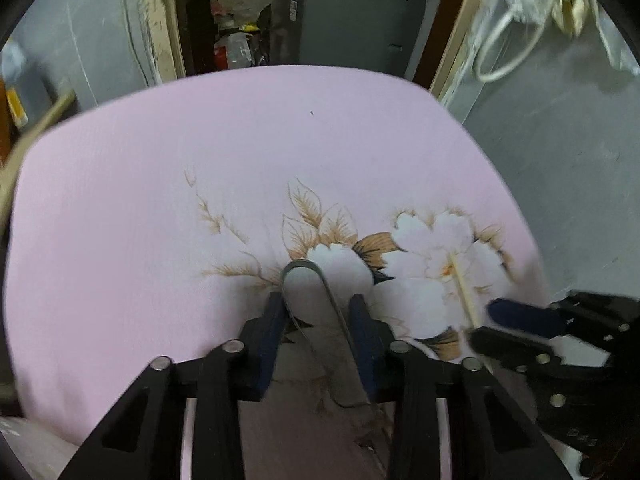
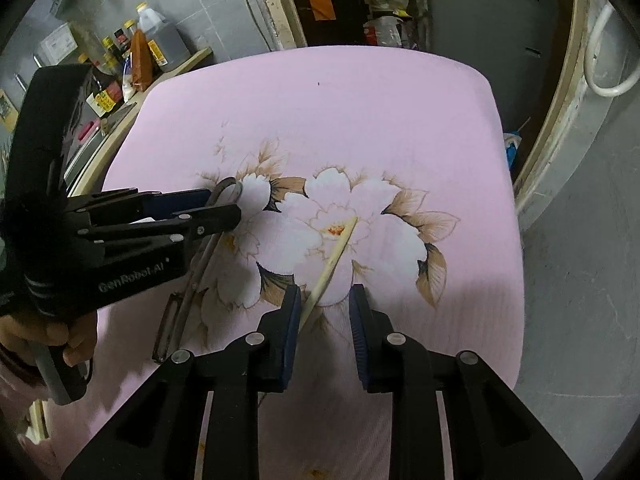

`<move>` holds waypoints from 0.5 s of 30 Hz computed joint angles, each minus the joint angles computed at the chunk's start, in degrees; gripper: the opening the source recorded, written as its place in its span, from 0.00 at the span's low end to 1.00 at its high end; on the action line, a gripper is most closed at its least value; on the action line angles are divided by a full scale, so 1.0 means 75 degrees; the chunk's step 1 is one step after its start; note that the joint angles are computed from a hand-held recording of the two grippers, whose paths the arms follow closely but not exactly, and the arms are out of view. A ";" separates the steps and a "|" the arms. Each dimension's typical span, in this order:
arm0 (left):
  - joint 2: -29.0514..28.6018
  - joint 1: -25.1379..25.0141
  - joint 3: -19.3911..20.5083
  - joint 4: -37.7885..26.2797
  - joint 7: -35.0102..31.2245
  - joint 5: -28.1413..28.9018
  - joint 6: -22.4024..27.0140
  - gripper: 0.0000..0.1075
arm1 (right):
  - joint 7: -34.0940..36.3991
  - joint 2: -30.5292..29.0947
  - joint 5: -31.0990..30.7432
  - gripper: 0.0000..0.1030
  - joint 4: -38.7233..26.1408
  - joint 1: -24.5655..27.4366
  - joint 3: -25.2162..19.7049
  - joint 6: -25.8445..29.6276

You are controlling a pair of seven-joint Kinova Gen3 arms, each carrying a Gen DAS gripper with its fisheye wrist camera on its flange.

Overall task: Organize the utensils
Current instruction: 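Grasp the metal tongs with the left gripper while the right gripper grasps the wooden chopstick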

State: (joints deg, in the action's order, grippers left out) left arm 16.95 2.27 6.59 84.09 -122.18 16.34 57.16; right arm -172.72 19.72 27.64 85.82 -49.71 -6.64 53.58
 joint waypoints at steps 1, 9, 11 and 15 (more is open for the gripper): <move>0.0020 0.0015 -0.0006 -0.0061 0.0026 -0.0037 0.0064 0.28 | -0.0034 0.0000 -0.0005 0.21 0.0016 0.0007 0.0007 -0.0026; 0.0198 -0.0280 -0.0056 -0.0502 0.0043 0.0148 0.0931 0.24 | 0.0161 0.0107 -0.0499 0.21 0.0023 0.0520 -0.0019 -0.0661; 0.0251 -0.0288 -0.0068 -0.0621 0.0046 0.0108 0.1129 0.24 | 0.0342 0.0291 -0.0537 0.21 -0.0273 0.0672 -0.0188 -0.0398; 0.0370 -0.0110 -0.0083 -0.0826 0.0190 -0.0150 0.1321 0.24 | 0.1551 0.0938 -0.1231 0.19 -0.1536 0.0293 0.0392 0.0845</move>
State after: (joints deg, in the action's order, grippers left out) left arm 19.73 1.44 5.97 77.90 -120.76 15.21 67.07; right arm -161.09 26.76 18.41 74.31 -47.51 -3.70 59.92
